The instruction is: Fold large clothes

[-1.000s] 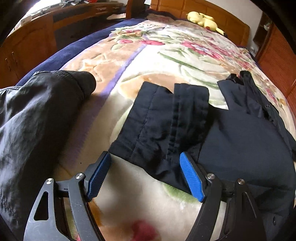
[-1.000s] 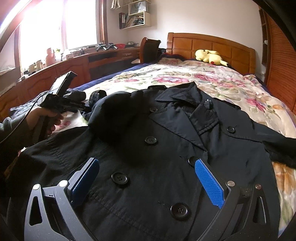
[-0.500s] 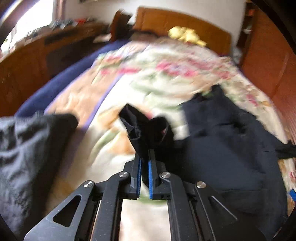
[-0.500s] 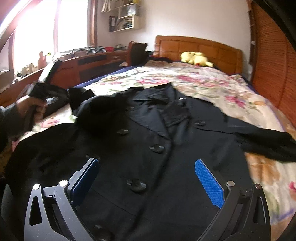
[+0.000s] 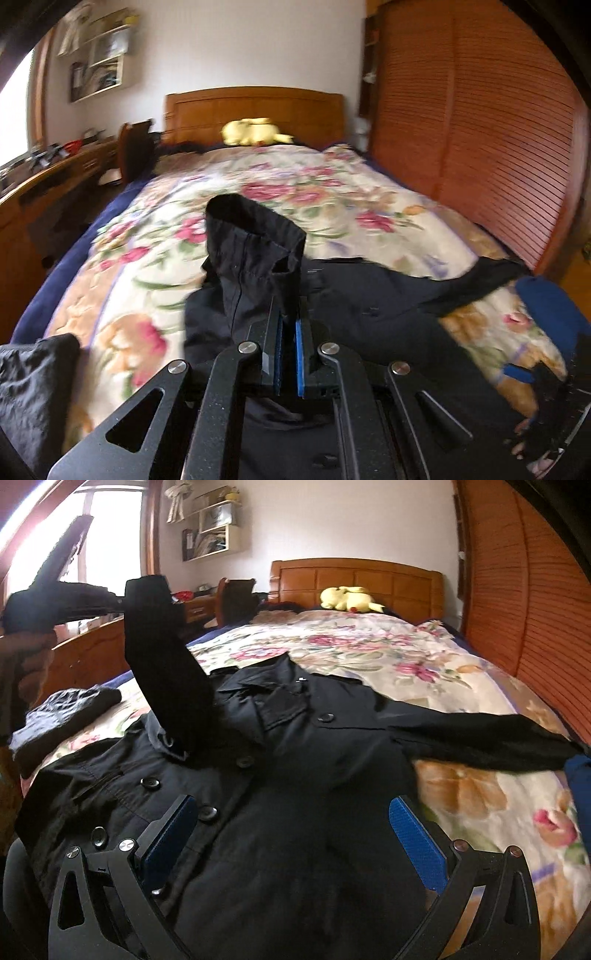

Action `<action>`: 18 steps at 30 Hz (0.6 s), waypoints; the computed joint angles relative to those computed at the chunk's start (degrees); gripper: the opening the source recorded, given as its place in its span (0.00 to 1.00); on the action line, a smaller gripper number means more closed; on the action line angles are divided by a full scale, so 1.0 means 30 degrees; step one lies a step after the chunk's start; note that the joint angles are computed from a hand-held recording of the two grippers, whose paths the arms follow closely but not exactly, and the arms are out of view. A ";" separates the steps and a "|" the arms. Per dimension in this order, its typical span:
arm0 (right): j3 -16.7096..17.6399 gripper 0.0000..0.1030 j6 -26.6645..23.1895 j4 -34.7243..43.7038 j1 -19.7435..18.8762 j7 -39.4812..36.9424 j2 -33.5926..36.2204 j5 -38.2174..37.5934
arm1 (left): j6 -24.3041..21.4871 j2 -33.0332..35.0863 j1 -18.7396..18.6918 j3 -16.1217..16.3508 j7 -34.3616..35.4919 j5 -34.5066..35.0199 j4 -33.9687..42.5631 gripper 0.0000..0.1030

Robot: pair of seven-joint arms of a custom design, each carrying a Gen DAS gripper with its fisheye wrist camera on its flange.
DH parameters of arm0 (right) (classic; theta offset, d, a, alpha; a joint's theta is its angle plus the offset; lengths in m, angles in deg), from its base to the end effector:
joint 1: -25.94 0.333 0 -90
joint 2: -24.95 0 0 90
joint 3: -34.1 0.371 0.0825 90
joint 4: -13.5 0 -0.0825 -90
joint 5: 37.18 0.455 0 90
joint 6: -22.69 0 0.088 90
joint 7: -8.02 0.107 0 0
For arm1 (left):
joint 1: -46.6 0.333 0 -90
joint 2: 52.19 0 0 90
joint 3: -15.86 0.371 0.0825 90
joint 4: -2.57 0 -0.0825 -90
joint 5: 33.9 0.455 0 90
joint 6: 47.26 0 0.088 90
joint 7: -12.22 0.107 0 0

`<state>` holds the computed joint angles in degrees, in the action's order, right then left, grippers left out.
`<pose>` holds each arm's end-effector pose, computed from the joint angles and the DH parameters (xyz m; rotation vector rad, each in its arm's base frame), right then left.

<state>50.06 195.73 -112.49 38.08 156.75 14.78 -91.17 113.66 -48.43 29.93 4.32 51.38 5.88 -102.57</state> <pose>0.4855 0.3378 0.5702 -1.8014 1.2315 -0.7415 0.6028 -0.3537 0.6227 -1.5404 1.7932 -1.0490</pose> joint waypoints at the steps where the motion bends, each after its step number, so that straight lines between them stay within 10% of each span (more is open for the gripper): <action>1: -0.0018 1.00 -0.0087 -0.0236 -0.0011 0.0142 -0.0343 0.0046 | 0.0068 0.0056 -0.0132 -0.0188 0.0406 -0.0207 0.0086 0.06; 18: 0.1519 1.00 -0.0489 -0.1269 -0.1802 0.1212 -0.2212 0.0647 | -0.0270 -0.0104 -0.1954 -0.1178 0.3654 -0.2604 -0.1057 0.06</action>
<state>54.62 194.26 -116.29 32.68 160.39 8.14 -89.23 112.85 -48.74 24.07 0.79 62.34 -1.93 -105.74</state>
